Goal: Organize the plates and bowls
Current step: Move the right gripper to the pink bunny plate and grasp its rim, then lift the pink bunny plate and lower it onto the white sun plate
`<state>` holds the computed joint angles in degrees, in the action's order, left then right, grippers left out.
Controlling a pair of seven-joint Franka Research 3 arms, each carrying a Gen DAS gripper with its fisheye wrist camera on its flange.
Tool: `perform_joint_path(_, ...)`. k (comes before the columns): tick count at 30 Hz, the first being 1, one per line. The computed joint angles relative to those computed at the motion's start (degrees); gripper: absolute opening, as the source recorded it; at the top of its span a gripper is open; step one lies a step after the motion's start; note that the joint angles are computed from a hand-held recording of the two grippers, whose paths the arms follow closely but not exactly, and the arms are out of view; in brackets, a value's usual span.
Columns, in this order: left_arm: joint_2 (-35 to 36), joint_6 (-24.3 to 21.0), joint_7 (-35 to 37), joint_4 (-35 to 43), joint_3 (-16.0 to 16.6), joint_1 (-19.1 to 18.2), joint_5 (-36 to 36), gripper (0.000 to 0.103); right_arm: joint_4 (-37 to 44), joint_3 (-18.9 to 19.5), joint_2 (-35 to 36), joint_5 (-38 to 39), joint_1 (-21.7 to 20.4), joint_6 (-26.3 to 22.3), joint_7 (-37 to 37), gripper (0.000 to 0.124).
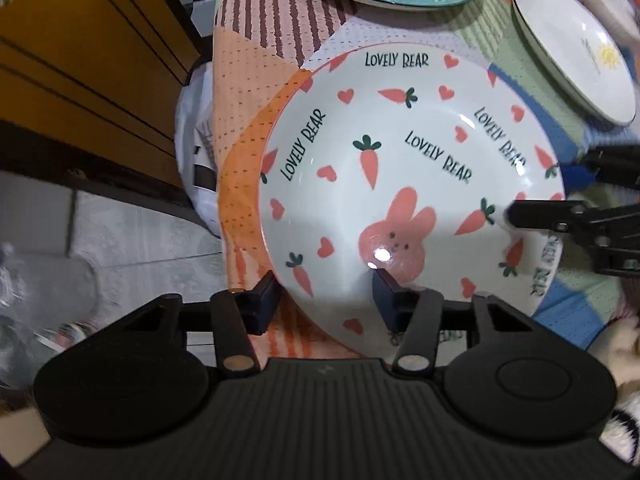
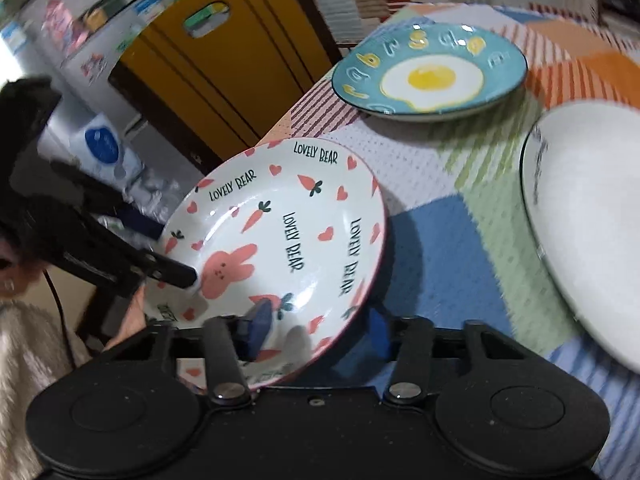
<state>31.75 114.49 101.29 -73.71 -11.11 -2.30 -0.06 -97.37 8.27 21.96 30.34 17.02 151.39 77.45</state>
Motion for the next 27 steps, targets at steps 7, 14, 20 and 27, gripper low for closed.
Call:
perform_joint_path(7, -1.41, 3.14, -0.80, -3.19, -0.71, 1.94, -4.03, 0.045, -5.08, 0.15, -1.50, -0.41, 0.85, 8.63, 4.34, 0.021)
perform_joint_path(14, -0.35, 3.14, -0.12, -2.65, -2.25, 5.51, -12.02, 0.043, -6.19, 1.10, -1.49, 0.89, 0.41, 11.57, 2.24, 0.023)
perform_joint_path(20, -3.15, 5.85, 1.68, -5.91, -2.59, 5.81, -14.25, 0.043, -7.08, 3.36, -2.80, 5.45, -2.03, 9.96, -2.94, 0.023)
perform_joint_path(27, -8.17, 11.60, 6.45, -11.15, -3.32, 4.71, -16.38, 0.043, -10.36, 3.37, -6.50, 13.37, -3.14, 10.81, -9.08, 0.023)
